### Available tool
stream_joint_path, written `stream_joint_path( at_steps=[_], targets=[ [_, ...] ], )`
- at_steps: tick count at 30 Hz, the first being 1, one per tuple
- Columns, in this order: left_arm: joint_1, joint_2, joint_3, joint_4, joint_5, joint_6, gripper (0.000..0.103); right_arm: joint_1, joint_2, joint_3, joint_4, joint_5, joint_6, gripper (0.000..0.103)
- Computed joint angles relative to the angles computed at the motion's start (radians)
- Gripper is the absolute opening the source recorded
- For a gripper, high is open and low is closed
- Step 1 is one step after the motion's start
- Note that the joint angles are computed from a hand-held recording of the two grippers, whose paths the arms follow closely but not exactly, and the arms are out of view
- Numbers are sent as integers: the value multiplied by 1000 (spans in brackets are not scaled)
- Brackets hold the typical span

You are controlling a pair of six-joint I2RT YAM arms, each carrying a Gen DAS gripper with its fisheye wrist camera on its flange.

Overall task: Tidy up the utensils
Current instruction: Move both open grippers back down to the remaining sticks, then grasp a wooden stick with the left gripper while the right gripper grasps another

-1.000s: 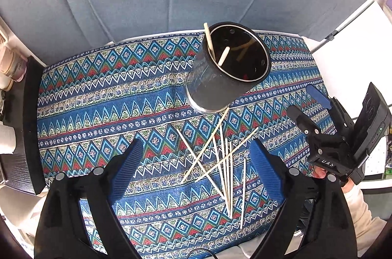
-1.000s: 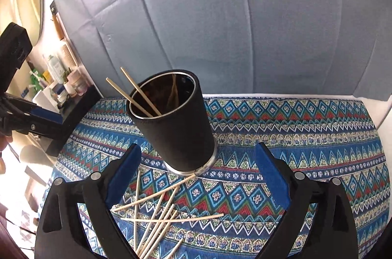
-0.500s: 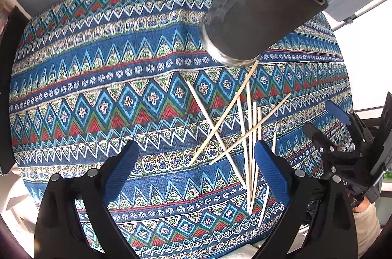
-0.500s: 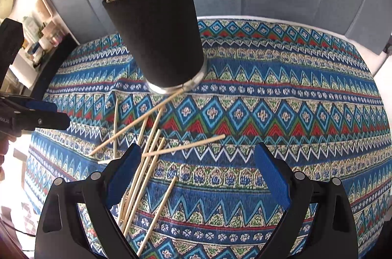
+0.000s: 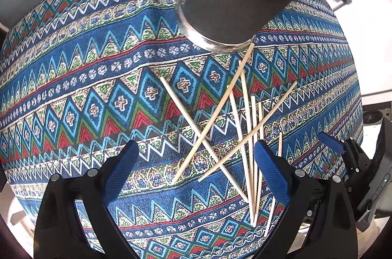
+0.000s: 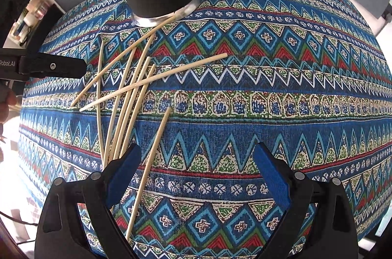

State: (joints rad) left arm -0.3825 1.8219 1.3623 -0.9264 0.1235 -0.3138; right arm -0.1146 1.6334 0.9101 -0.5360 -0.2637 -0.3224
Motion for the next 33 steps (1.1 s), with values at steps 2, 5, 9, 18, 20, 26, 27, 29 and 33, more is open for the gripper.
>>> stream_joint_path(
  at_steps=[2, 5, 9, 18, 20, 26, 27, 29, 33],
  targets=[
    [-30, 40, 41, -6, -34, 20, 93, -14, -5, -5, -1, -1, 2, 89],
    [-61, 94, 99, -9, -75, 42, 87, -25, -2, 0, -18, 4, 2, 89],
    [-84, 155, 164, -20, -111, 68, 85, 7, -1, -17, -28, 46, 8, 88],
    [-118, 285, 269, -15, -161, 132, 57, 113, -22, -61, 11, 162, 65, 82],
    [-127, 296, 277, -9, -173, 145, 55, 132, -11, -47, 0, 171, 90, 79],
    [-111, 324, 320, -25, -136, 159, 11, 109, -20, -2, -51, 165, 75, 35],
    [-104, 312, 297, -15, -119, 157, 10, 97, -18, 4, -57, 158, 68, 25],
    [-85, 313, 300, -19, -94, 160, 10, 68, -7, 23, -70, 151, 56, 8],
    [-53, 297, 275, -11, -58, 165, 9, -19, 31, 78, -132, 82, 12, 5]
  ],
)
